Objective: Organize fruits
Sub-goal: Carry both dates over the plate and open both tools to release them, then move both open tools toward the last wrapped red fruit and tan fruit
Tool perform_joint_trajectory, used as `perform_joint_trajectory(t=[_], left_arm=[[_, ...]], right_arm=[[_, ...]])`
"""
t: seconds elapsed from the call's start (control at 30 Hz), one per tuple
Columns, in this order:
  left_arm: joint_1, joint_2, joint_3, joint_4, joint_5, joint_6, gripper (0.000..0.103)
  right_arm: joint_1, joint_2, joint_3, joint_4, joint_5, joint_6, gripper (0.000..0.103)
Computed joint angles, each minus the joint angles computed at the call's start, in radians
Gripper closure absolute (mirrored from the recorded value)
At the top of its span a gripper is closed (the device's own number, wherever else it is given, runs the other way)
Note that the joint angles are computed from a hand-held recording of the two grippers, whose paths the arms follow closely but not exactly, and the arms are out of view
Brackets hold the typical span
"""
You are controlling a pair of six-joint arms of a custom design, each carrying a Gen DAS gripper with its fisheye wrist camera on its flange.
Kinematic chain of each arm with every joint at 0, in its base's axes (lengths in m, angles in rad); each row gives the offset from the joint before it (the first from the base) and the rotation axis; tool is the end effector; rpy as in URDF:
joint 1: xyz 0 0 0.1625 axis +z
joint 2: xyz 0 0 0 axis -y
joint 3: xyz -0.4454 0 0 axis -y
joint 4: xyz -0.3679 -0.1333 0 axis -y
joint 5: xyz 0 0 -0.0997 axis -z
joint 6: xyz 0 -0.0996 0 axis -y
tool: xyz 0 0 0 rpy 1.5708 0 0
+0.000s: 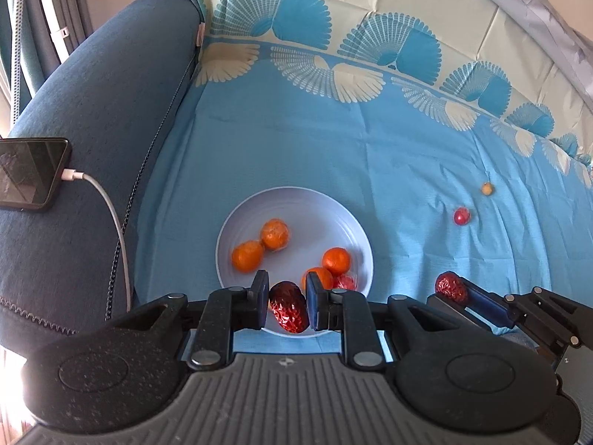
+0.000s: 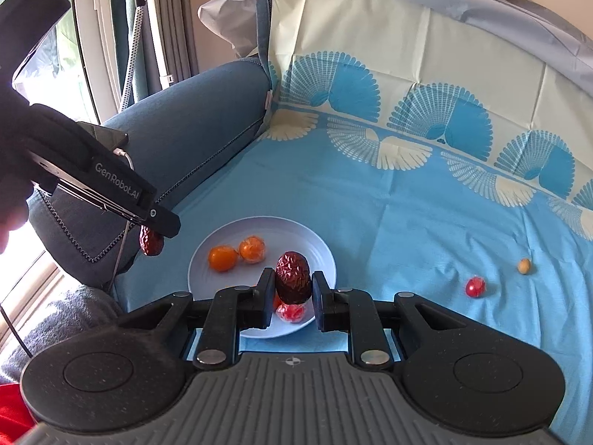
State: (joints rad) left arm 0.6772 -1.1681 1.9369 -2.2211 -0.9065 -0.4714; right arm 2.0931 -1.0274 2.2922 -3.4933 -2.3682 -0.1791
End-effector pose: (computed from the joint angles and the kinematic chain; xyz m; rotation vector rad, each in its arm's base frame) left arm -0.2900 -0.4830 0.2268 0.5785 2.4535 -0.4323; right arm 0.2845 -0.3699 0.1988 0.4802 -2.2759 0.9397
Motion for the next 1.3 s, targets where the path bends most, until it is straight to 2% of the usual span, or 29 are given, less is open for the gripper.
perform_joint_trajectory(t=[0.33, 0.7, 0.73, 0.77, 0.8, 0.83, 0.87, 0.9, 0.93, 1.0, 1.07, 1.2, 1.3], left_arm=[[0.114, 0.130, -0.069, -0.131, -0.037, 0.096, 0.080], [0.199, 0.246, -0.130, -0.170, -0.081, 0.163, 0.080], [0.204, 0.247, -0.131, -0.178, -0.095, 0.172, 0.076], [0.207, 0.246, -0.133, -0.180, -0.103, 0.179, 0.068], [0.205, 0.243, -0.130, -0.186, -0.099, 0.184, 0.042], [0.197, 0.235, -0.116, -0.210, -0.080, 0.191, 0.015], [0.182, 0.221, -0.089, -0.255, -0.044, 0.197, 0.006], [0.168, 0.203, -0.062, -0.294, -0.018, 0.206, 0.000], [0.158, 0.184, -0.046, -0.303, -0.007, 0.211, 0.000], [0.136, 0.137, -0.030, -0.239, 0.001, 0.182, 0.000], [0.106, 0.078, 0.012, -0.200, 0.023, 0.130, 0.000], [0.036, -0.021, 0.073, -0.043, 0.052, -0.006, 0.000], [-0.024, -0.091, 0.120, 0.048, 0.063, -0.109, 0.000]], right_arm=[[-0.141, 0.098, -0.096, -0.054, 0.099, -0.132, 0.081], [-0.259, 0.178, -0.167, -0.027, 0.154, -0.198, 0.081], [-0.265, 0.178, -0.170, -0.019, 0.163, -0.200, 0.081], [-0.269, 0.177, -0.173, -0.012, 0.169, -0.200, 0.080], [-0.271, 0.176, -0.177, -0.002, 0.169, -0.198, 0.079], [-0.269, 0.171, -0.177, 0.004, 0.164, -0.194, 0.065], [-0.265, 0.165, -0.173, 0.002, 0.162, -0.190, 0.044], [-0.258, 0.157, -0.165, -0.003, 0.155, -0.184, 0.036], [-0.249, 0.145, -0.152, -0.007, 0.145, -0.180, 0.026], [-0.218, 0.116, -0.120, 0.002, 0.115, -0.156, 0.020], [-0.182, 0.085, -0.083, 0.021, 0.087, -0.097, 0.014], [-0.089, 0.006, -0.009, 0.127, 0.030, 0.097, 0.012], [-0.024, -0.039, 0.028, 0.175, -0.004, 0.204, 0.010]])
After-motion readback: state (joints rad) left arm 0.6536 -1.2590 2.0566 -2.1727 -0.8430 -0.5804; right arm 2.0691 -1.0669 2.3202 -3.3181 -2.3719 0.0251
